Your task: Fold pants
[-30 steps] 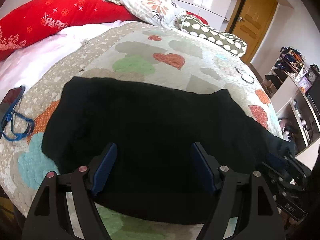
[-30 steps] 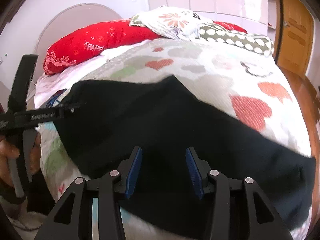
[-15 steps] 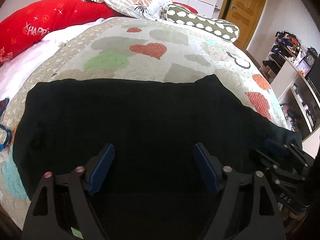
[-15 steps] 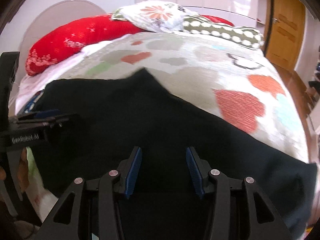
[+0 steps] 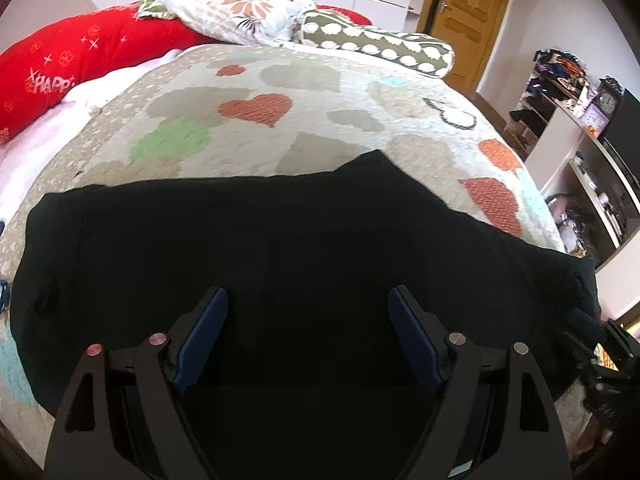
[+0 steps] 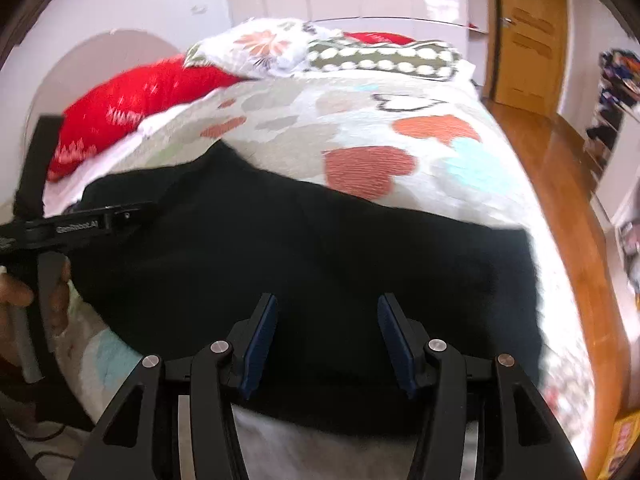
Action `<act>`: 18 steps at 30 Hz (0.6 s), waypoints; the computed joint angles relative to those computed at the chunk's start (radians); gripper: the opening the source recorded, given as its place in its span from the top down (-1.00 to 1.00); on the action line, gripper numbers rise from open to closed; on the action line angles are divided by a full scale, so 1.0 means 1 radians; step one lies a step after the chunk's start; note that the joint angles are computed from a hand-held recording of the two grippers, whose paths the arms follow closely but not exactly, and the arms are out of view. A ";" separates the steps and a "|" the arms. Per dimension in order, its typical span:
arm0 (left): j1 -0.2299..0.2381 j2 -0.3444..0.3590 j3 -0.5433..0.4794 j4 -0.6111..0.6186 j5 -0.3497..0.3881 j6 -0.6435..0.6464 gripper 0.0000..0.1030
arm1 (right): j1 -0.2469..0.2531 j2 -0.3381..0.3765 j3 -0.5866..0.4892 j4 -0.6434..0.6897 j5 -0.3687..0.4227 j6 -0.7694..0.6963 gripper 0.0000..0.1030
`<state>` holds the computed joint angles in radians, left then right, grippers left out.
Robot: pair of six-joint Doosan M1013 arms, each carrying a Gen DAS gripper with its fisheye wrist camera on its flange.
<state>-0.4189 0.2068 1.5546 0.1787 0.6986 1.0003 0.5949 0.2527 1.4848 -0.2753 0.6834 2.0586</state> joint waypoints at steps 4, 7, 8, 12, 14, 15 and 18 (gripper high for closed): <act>-0.008 0.012 -0.015 -0.025 -0.002 0.032 -0.60 | -0.027 -0.068 0.072 -0.010 -0.040 0.108 -0.08; -0.016 0.023 -0.029 -0.042 0.003 0.056 -0.60 | -0.041 -0.097 0.099 -0.065 -0.028 0.216 -0.09; -0.019 0.026 -0.032 -0.045 0.004 0.064 -0.60 | -0.049 -0.103 0.106 -0.053 -0.035 0.220 -0.09; -0.030 0.035 -0.042 -0.046 0.013 0.085 -0.60 | -0.068 -0.106 0.110 -0.028 -0.048 0.217 -0.09; -0.032 0.038 -0.045 -0.045 0.019 0.090 -0.60 | -0.063 -0.090 0.091 -0.084 -0.027 0.234 -0.09; -0.032 0.038 -0.046 -0.045 0.021 0.090 -0.60 | -0.067 -0.079 0.078 -0.087 -0.028 0.219 -0.09; -0.030 0.038 -0.048 -0.056 0.026 0.095 -0.60 | -0.085 -0.037 0.032 -0.065 -0.007 0.182 -0.04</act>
<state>-0.4485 0.2453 1.5068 0.1232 0.7251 1.0954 0.5101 0.2154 1.5169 -0.3407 0.6761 2.2404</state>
